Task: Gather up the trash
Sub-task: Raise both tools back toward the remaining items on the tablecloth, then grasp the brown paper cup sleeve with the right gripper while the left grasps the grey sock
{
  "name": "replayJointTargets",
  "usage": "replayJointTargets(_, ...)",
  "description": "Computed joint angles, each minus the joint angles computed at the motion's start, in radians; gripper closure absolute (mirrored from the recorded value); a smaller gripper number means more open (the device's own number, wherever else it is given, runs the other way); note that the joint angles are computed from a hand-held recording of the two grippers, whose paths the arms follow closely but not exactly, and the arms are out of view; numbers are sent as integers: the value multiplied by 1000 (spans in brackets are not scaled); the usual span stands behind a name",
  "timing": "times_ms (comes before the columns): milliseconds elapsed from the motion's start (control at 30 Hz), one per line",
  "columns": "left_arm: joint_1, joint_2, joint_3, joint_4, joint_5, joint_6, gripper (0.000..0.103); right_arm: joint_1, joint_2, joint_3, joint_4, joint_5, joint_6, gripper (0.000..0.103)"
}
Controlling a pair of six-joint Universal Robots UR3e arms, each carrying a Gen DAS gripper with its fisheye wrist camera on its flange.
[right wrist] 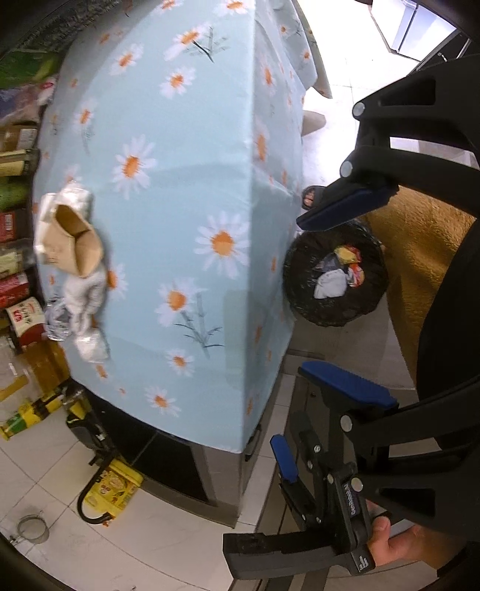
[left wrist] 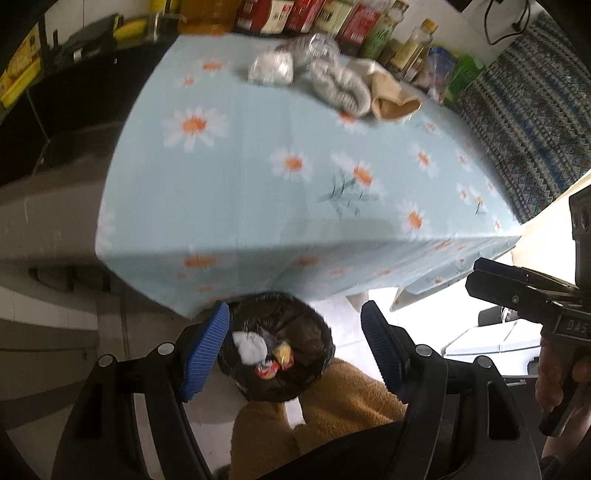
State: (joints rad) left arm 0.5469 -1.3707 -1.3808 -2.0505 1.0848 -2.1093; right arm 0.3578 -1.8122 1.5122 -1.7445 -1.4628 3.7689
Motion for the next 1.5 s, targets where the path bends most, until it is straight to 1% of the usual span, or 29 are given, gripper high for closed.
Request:
replayJointTargets(200, -44, -68, 121, 6, -60, -36, 31, -75, -16, -50, 40, -16, -58, 31)
replayJointTargets(367, -128, -150, 212, 77, -83, -152, 32, -177, -11, -105, 68, 0, -144, 29)
replayJointTargets(500, -185, -202, 277, 117, -88, -230, 32, -299, -4, -141, 86, 49, -246, 29)
replayJointTargets(567, -224, -231, 303, 164, -85, -285, 32, -355, 6, -153, 84, 67, -296, 28)
replayJointTargets(700, -297, -312, 372, 231, -59, -405, 32, -485, 41, -195, 120, 146, -401, 28)
replayJointTargets(833, -356, -384, 442, 283, -32, -507, 32, -555, 111, -253, 129, 191, -504, 25)
replayJointTargets(900, -396, -440, 504, 291, 0, -556, 31, -585, 167, -284, 134, 231, -541, 25)
replayJointTargets(1000, -440, -497, 570, 312, 44, -609, 31, -630, 232, -318, 155, 328, -585, 18)
replayJointTargets(1167, -472, -562, 664, 306, 79, -689, 31, -647, 360, -398, 181, 401, -617, 18)
replayJointTargets(1200, -476, -570, 679, 300, 84, -698, 31, -655, 389, -418, 206, 432, -622, 18)
replayJointTargets(1267, -490, -588, 709, 294, 104, -716, 31, -680, 436, -440, 262, 525, -633, 18)
replayJointTargets(1367, -500, -601, 729, 287, 123, -738, 31, -691, 493, -459, 311, 605, -638, 18)
replayJointTargets(1433, -502, -605, 736, 283, 132, -750, 31, -695, 512, -464, 323, 641, -638, 18)
replayJointTargets(1500, -506, -605, 736, 288, 147, -759, 31, -695, 529, -472, 313, 649, -634, 18)
